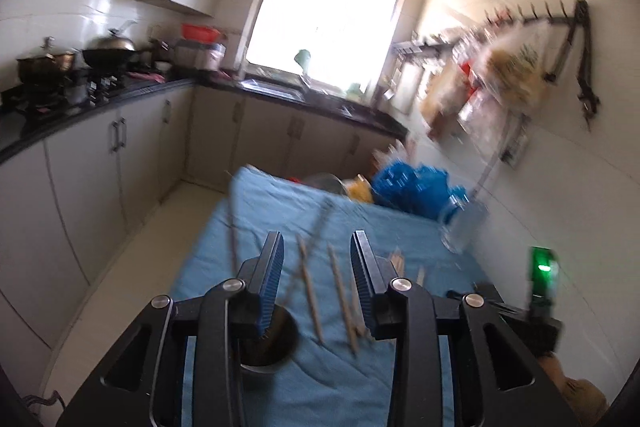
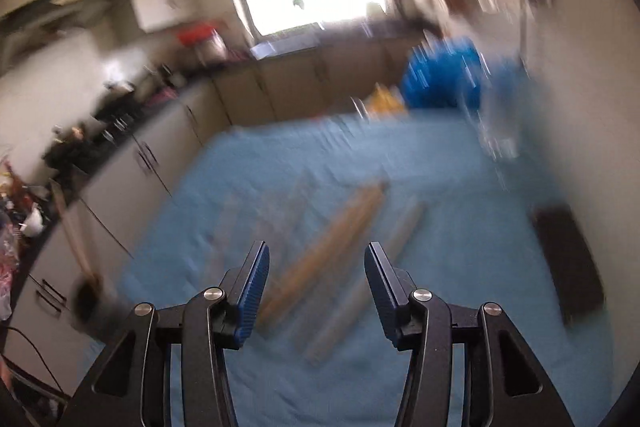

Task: Organize utensils
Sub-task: 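Lower the left tool's chopstick into the black cup while the right tool releases its chopstick there, then grasp another chopstick with the right tool while the left tool grasps one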

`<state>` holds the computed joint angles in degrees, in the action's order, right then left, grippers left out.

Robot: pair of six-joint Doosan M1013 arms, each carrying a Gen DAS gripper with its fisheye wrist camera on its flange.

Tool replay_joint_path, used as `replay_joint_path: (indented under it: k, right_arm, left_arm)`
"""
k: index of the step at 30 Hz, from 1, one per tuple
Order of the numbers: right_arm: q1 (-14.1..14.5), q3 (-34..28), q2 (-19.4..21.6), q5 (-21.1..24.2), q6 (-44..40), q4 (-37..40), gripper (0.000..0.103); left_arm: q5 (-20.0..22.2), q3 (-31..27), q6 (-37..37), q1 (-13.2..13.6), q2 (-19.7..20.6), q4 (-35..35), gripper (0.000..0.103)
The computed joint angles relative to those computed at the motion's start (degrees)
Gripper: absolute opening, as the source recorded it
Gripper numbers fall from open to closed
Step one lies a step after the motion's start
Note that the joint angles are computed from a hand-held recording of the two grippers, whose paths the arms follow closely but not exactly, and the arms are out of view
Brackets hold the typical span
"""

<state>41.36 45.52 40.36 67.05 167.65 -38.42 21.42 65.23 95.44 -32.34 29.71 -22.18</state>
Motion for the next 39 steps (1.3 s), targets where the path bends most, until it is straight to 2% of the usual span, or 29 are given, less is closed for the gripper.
replay_joint_path:
  k: [4,7,11,14,15,16,17,18,19,20,23,26,32,33,34,35,37,38,39]
  right_arm:
    - [-1.8,5.6,-1.6,-3.8,1.2,7.7,0.049]
    - [-2.4,4.5,-0.2,-3.9,-0.5,9.7,0.049]
    - [-3.2,-1.4,3.6,3.4,-4.3,10.2,0.048]
    - [-4.2,-5.8,6.5,8.8,-6.9,12.6,0.045]
    - [-4.0,-6.8,7.0,9.7,-7.7,11.0,0.042]
    - [-4.2,-8.1,7.7,11.3,-9.2,11.5,0.039]
    - [-4.2,-9.3,8.3,12.8,-10.4,11.1,0.024]
    - [-4.2,-10.0,8.7,14.1,-11.0,11.1,0.015]
    - [-4.3,-9.7,8.4,14.6,-11.2,11.1,0.015]
    - [-4.5,-7.4,7.0,12.8,-10.6,11.8,0.013]
    - [-4.7,-3.4,4.8,11.8,-9.4,12.3,0.01]
    - [-4.8,2.2,1.5,8.8,-7.1,13.0,0.009]
    - [-4.6,9.9,-2.9,2.7,-3.3,13.4,0.008]
    - [-4.7,10.7,-3.3,1.8,-2.9,13.4,0.009]
    - [-4.6,11.1,-3.5,1.4,-2.7,13.4,0.008]
    - [-4.5,11.3,-3.6,1.1,-2.6,13.3,0.009]
    - [-4.4,11.4,-3.6,1.0,-2.7,12.9,0.009]
    - [-4.4,11.2,-3.5,1.2,-2.9,12.8,0.009]
    - [-4.4,11.1,-3.5,1.3,-2.9,12.7,0.009]
  left_arm:
    - [6.2,-1.1,2.5,-1.4,1.5,-1.7,0.033]
    - [11.1,-2.5,1.9,-2.4,3.2,-0.5,0.033]
    - [16.1,-4.8,0.7,-3.4,5.7,0.1,0.033]
    - [19.5,-7.4,0.9,-4.0,7.8,-1.0,0.033]
    - [20.3,-8.1,0.7,-4.2,8.4,-0.8,0.033]
    - [21.0,-8.9,0.8,-4.4,9.1,-0.7,0.033]
    - [21.8,-9.8,0.9,-4.7,9.9,-0.5,0.032]
    - [22.6,-10.7,1.0,-4.9,10.5,-0.3,0.031]
    - [23.2,-11.3,1.1,-5.0,11.0,-0.2,0.03]
    - [24.2,-12.6,1.3,-5.3,12.0,0.0,0.028]
    - [26.8,-15.6,1.7,-5.9,14.1,0.2,0.028]
    - [30.5,-20.5,2.0,-6.6,17.3,1.1,0.028]
    - [36.6,-29.4,-1.0,-7.9,22.9,6.6,0.028]
    - [37.1,-29.8,-1.2,-8.1,23.3,7.1,0.027]
    - [35.8,-29.2,-1.5,-8.2,23.0,8.2,0.027]
    - [36.4,-30.2,-1.9,-8.5,23.5,9.6,0.025]
    - [39.1,-33.0,-2.2,-8.6,25.0,9.7,0.007]
    - [39.6,-33.5,-2.8,-8.6,25.3,10.2,0.002]
    - [39.2,-33.5,-3.3,-8.8,25.3,10.8,0.002]
